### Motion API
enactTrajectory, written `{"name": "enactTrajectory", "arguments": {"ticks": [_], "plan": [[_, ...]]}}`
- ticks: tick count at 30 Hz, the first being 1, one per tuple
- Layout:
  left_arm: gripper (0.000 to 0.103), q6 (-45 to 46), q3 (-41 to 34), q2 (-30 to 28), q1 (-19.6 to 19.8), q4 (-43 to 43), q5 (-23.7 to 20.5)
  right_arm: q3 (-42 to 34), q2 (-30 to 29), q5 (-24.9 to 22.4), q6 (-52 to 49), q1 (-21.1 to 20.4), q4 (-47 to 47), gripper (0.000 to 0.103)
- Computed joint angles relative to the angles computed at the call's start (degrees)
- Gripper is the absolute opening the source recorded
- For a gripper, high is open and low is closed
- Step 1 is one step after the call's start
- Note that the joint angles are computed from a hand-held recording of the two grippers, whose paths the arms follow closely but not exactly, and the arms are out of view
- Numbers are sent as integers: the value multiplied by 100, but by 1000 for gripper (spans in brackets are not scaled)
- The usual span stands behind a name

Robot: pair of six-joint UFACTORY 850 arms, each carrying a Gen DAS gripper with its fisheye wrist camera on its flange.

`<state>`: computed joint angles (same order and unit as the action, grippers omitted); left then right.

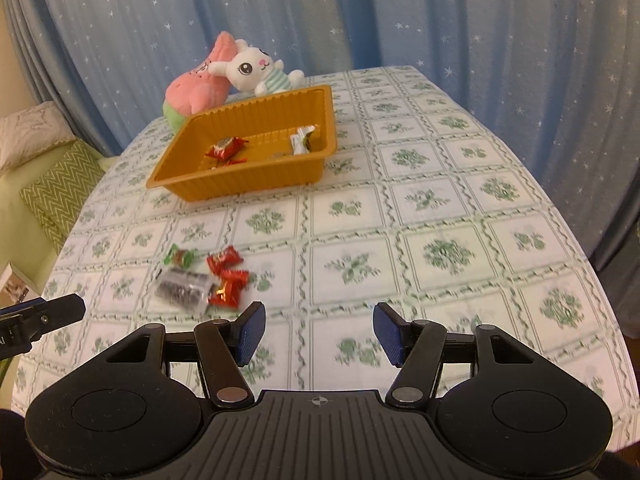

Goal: Organize snacks
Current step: 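Pull both tools back from the tray toward the remaining snacks, then grasp the clear-wrapped biscuit with the left tool while the right grasps a red candy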

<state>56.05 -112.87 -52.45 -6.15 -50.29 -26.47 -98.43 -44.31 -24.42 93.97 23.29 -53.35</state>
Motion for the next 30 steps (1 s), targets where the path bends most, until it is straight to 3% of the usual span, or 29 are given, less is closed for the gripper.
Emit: {"name": "enactTrajectory", "arguments": {"ticks": [13, 30], "plan": [[77, 25, 273, 109, 29, 74, 93, 213, 103, 144, 327, 93, -351, 60], [77, -1289, -812, -667, 23, 1234, -153, -906, -811, 416, -1101, -3, 823, 60]]}}
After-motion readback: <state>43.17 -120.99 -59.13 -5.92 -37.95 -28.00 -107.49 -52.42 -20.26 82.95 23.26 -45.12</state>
